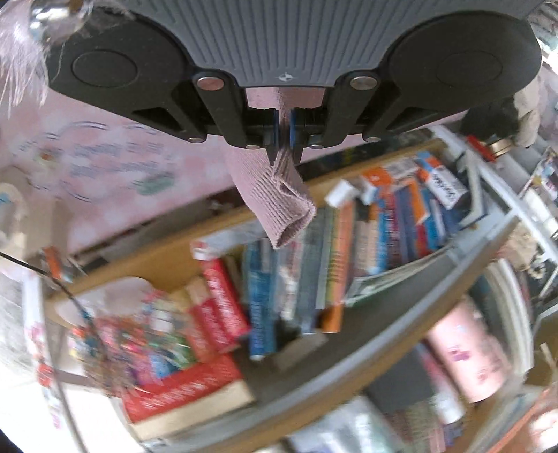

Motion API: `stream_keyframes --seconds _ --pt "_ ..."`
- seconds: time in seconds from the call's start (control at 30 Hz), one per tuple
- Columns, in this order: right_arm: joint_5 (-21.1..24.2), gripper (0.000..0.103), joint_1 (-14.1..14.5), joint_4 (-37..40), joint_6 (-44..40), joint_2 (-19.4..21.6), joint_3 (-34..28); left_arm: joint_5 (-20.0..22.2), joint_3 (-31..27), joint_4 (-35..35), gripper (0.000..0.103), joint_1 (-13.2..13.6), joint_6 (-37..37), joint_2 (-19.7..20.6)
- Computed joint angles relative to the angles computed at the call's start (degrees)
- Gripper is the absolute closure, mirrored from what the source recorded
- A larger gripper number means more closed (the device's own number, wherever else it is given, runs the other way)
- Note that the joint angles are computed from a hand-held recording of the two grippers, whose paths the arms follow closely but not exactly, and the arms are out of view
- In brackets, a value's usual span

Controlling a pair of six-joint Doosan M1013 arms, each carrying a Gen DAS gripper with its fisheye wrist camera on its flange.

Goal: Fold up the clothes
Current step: 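Carry the pink sleeve across the sweater body and release it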

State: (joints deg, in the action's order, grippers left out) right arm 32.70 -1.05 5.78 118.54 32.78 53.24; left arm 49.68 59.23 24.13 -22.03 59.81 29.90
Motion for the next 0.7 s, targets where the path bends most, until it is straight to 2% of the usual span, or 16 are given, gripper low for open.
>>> stream_keyframes --seconds 0.17,0.23,0.33,0.7 --pt "2.20 0.098 2.17 -0.71 0.62 2.25 -5.04 -3.79 -0.12 -5.58 0.010 1.98 7.45 -0.08" --pt "2.44 0.098 3.11 -1.61 1.03 2.93 -6.38 -5.37 -0.31 -8.29 0.005 2.97 10.47 0.00" --pt "2.64 0.098 4.49 -3.43 1.81 4.18 -8.70 -7.17 -0.41 -12.75 0.004 4.27 15.17 0.09" --pt "7.71 0.098 9.15 -7.99 3.17 11.34 -22.61 -10.35 -1.14 -25.22 0.004 8.03 29.18 0.86"
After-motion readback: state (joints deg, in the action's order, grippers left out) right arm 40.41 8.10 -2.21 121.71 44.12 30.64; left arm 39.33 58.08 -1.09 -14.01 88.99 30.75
